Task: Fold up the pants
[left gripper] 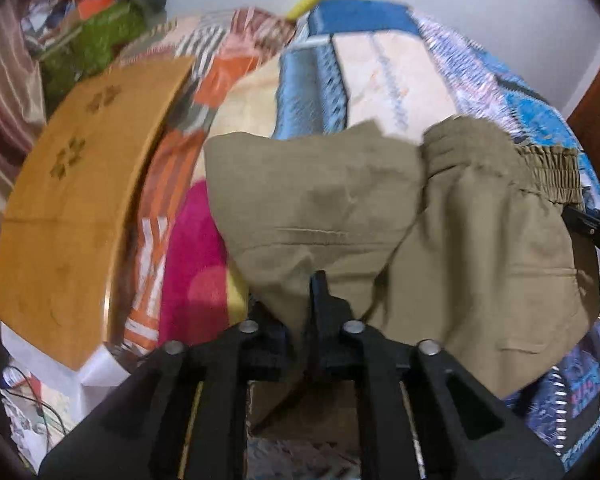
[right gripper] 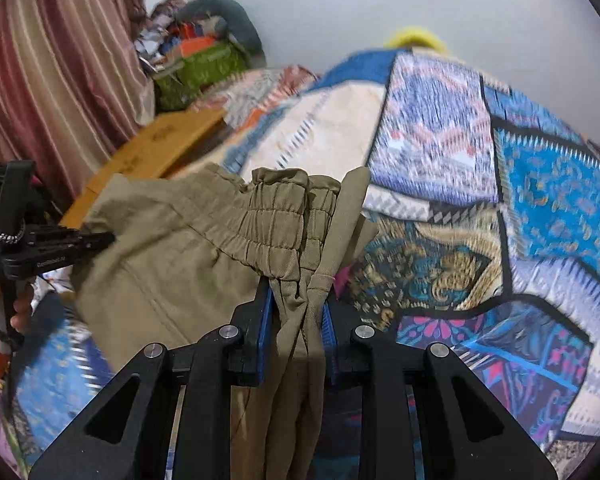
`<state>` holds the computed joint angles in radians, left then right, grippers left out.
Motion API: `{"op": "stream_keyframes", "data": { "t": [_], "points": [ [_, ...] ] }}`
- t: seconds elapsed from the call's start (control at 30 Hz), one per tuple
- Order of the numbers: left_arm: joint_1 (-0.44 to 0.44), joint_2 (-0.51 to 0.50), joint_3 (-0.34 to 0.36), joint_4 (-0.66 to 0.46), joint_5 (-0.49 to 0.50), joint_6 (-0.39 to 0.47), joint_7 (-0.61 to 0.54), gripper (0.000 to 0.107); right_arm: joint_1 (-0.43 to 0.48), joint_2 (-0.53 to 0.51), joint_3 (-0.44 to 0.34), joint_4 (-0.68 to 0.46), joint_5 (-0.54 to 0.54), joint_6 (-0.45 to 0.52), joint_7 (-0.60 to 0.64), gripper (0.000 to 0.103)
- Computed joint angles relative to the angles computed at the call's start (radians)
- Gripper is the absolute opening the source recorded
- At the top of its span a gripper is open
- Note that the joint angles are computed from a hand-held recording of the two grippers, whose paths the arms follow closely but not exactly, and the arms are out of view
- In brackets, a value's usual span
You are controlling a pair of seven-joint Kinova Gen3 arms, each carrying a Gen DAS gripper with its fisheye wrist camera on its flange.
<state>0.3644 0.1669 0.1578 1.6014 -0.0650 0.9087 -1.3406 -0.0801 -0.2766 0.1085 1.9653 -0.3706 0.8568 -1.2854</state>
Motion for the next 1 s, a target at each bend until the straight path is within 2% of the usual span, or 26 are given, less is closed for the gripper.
{"op": "stream_keyframes", "data": {
  "t": [0.1,0.23,0.3,0.4,0.53,0.77,0.9,1.0],
  "points": [
    [0.011,0.007,-0.005,0.021,-0.025,-0.017,0.023,0.027,0.008,0.01,-0.018,0.011,0.028,-0.011,-0.016,0.023],
    [0.066,-0.009,-0.02,0.017,-0.147,0.012,0.146,0.038,0.029,-0.009,-0.075,-0.019,0.116,0.028,-0.109,0.033],
    [0.063,-0.022,-0.012,0.013,-0.164,0.033,0.169,0.039,0.034,-0.03,-0.09,-0.032,0.157,0.052,-0.157,0.042],
    [0.046,-0.063,-0.003,0.006,-0.137,0.069,0.174,0.039,0.024,-0.089,-0.065,-0.058,0.167,0.106,-0.162,0.043],
    [0.057,-0.137,0.031,-0.013,-0.181,0.118,0.229,0.039,0.018,-0.192,-0.061,-0.117,0.186,0.185,-0.187,0.043],
    [0.088,-0.32,0.169,-0.076,-0.29,0.214,0.33,0.039,-0.006,-0.353,-0.083,-0.249,0.192,0.304,-0.264,0.044],
    [0.075,-0.434,0.253,-0.125,-0.276,0.253,0.331,0.039,-0.016,-0.435,-0.128,-0.336,0.2,0.367,-0.316,0.044],
    [0.037,-0.514,0.347,-0.169,-0.301,0.292,0.356,0.039,-0.019,-0.49,-0.168,-0.384,0.211,0.391,-0.344,0.044]
  ]
}}
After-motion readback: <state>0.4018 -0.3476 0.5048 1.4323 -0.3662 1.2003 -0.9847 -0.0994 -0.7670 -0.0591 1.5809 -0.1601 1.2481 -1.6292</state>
